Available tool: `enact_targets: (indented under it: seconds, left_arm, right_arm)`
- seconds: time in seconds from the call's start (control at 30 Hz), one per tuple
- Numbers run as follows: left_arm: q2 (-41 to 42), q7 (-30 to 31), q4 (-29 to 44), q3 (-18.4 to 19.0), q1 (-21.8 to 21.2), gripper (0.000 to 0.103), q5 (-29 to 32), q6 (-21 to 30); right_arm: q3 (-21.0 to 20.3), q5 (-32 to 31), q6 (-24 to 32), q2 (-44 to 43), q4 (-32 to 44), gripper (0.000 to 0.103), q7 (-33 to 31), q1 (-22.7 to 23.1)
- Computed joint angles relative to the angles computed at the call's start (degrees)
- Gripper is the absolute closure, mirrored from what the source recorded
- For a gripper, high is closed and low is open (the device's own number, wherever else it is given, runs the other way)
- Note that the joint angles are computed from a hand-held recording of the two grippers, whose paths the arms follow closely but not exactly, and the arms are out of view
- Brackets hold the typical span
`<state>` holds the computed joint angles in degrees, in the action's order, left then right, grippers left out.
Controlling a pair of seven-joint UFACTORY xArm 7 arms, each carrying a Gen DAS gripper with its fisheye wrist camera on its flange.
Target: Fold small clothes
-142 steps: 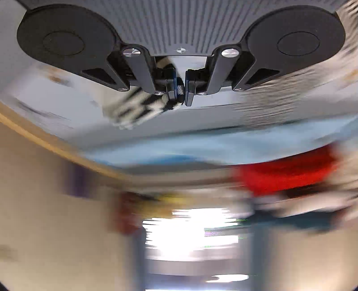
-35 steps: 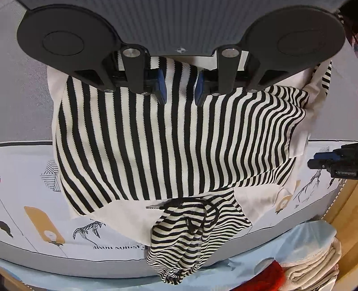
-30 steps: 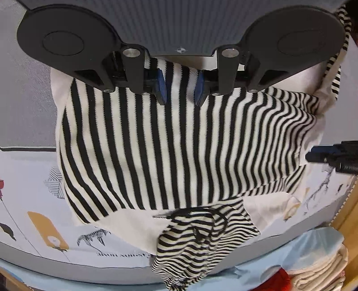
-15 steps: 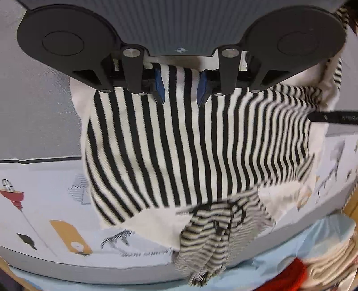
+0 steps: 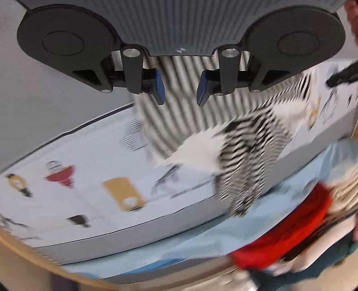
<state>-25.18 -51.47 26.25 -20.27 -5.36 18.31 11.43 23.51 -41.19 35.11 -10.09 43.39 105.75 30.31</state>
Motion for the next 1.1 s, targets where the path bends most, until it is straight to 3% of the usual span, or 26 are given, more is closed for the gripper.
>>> enact_targets:
  seconds: [0.13, 0.23, 0.3, 0.37, 0.57, 0.67, 0.8, 0.87, 0.9, 0.97, 1.1]
  left_arm:
    - [8.3, -2.9, 7.5, -3.7, 6.1, 0.068, 6.3, -2.1]
    - [19.0, -10.5, 17.5, -8.7, 13.3, 0.07, 21.1, -2.6]
    - [27.5, -16.6, 25.1, -8.4, 13.8, 0.078, 31.6, -2.0]
    - [35.0, -19.0, 32.4, -6.0, 11.3, 0.08, 36.4, -0.2]
    - [58.1, -9.7, 56.3, -2.5, 6.7, 0.079, 29.5, 1.2]
    - [66.6, -7.5, 67.7, 1.1, 1.8, 0.077, 27.3, 5.6]
    - [75.9, -0.2, 80.0, 0.7, -0.8, 0.066, 21.4, 11.3]
    - [78.5, 2.0, 84.0, 1.6, -2.4, 0.066, 19.5, 13.9]
    - [78.8, 2.3, 84.6, 3.1, -3.6, 0.072, 19.8, 13.7]
    - [78.6, 4.9, 85.1, 4.0, -4.6, 0.102, 19.0, 14.6]
    - [68.4, 1.9, 71.5, 9.9, -7.2, 0.102, 22.5, 3.7]
  right_arm:
    - [0.3, -1.7, 0.6, -2.3, -1.6, 0.07, 4.5, -1.4]
    - [0.6, -2.1, 0.7, -2.9, -2.1, 0.07, 5.8, -2.2]
    - [0.6, -1.9, 0.2, -3.1, -2.6, 0.07, 7.0, -2.7]
    - [0.3, -1.6, -1.1, -3.2, -3.1, 0.07, 7.8, -3.3]
    - [-0.1, 0.0, -3.3, -4.9, -5.0, 0.07, 9.6, -5.2]
    - [0.2, 0.4, -3.4, -4.2, -4.9, 0.07, 9.2, -6.1]
    - [-0.2, 0.8, -5.3, -2.9, -4.7, 0.07, 9.7, -6.7]
    - [-0.3, 0.6, -5.4, -2.4, -4.4, 0.07, 9.5, -6.8]
    - [-0.4, 0.7, -5.5, -2.3, -4.3, 0.07, 9.2, -6.7]
    - [-0.7, 1.1, -5.9, -2.5, -4.7, 0.07, 8.9, -6.5]
    - [-0.6, 2.2, -5.1, -3.1, -4.9, 0.07, 8.5, -6.5]
